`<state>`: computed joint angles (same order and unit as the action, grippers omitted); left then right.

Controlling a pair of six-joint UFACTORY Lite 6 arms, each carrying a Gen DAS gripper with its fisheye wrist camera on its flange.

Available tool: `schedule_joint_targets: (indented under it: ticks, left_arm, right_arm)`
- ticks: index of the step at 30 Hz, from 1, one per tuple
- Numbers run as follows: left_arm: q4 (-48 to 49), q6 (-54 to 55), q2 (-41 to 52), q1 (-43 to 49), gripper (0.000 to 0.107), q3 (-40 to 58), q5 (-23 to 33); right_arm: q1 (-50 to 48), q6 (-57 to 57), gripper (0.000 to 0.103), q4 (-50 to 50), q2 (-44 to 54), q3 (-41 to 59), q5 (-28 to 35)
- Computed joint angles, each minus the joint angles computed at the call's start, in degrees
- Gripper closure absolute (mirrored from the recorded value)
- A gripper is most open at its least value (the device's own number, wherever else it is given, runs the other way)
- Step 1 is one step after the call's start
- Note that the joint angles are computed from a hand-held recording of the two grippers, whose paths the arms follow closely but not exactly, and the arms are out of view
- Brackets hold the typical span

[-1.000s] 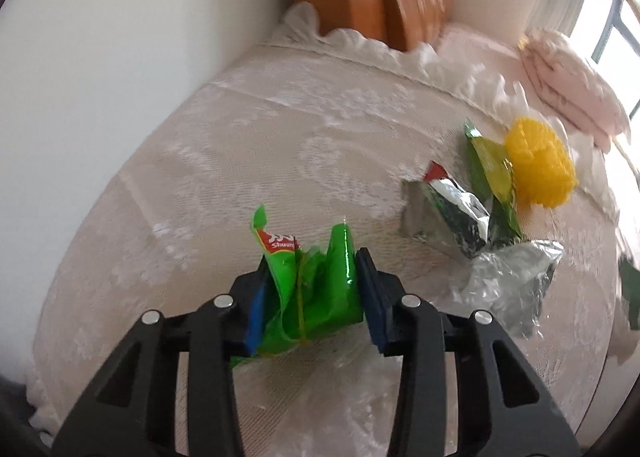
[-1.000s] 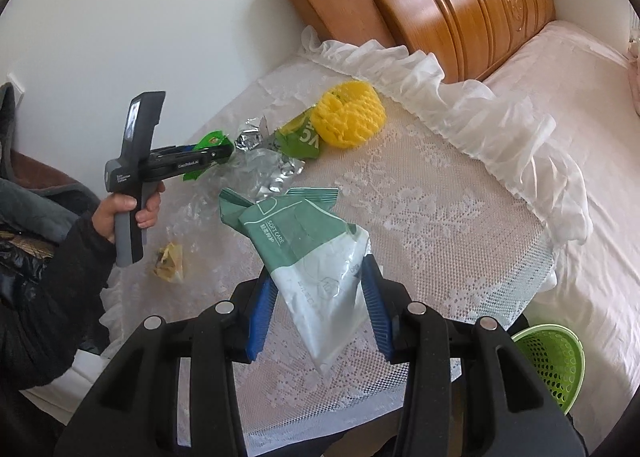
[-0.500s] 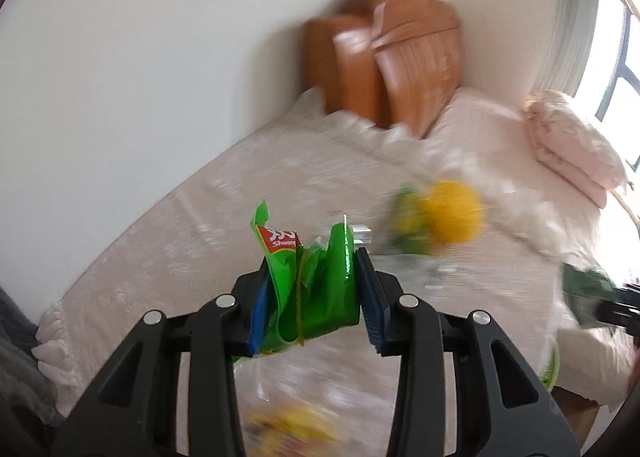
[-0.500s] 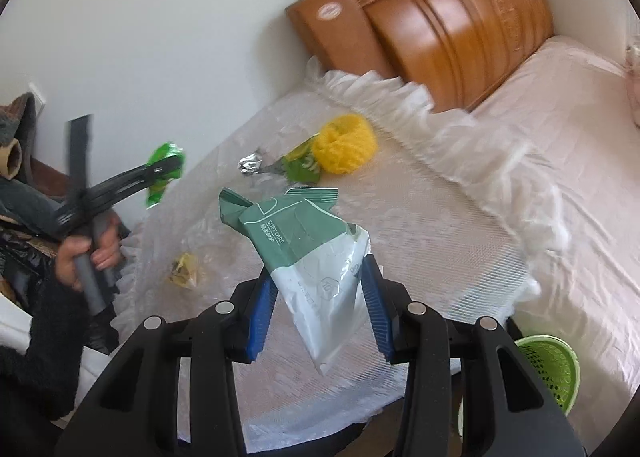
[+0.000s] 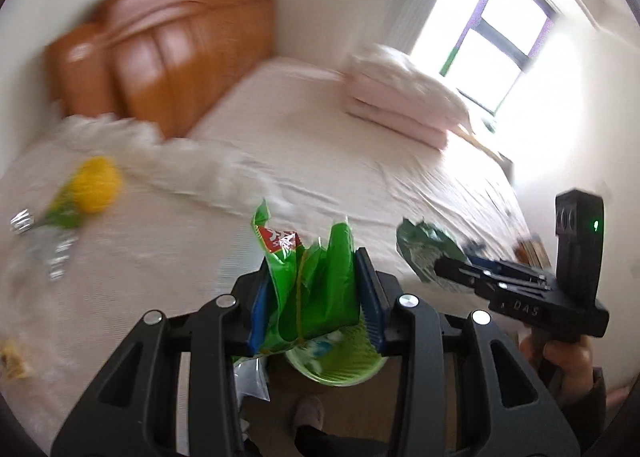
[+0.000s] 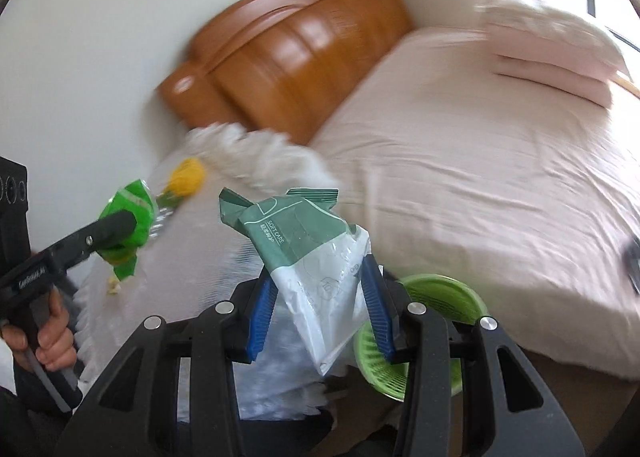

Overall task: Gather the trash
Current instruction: 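Carry both wrappers to the green wastebasket and open both tools over it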

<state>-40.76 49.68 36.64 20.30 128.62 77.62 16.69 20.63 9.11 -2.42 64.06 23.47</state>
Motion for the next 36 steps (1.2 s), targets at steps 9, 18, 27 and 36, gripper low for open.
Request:
schedule_joint_targets:
  ticks: [9, 18, 27, 36]
  left_arm:
    - [2.7, 1.2, -11.0, -14.5, 0.069, -19.6, -8.1]
    - [5.3, -3.0, -6.8, -18.8, 0.069, -15.8, -8.3]
    - [10.0, -5.4, -5.7, -21.2, 0.030, -17.8, -10.5]
    - [9.0, -6.0, -7.2, -17.5, 0.012, -17.3, -12.2]
  right_arm:
    - [-12.7, -8.9, 0.060, 6.3, -14.9, -12.9, 2.3]
    - [-15.2, -18.0, 0.060, 13.3, -12.4, -11.3, 1.9]
    - [-14.5, -17.4, 0.060, 12.8, -10.8, -10.1, 1.7]
    - [-13.2, -14.2, 0.060, 10.7, -10.1, -10.5, 1.5]
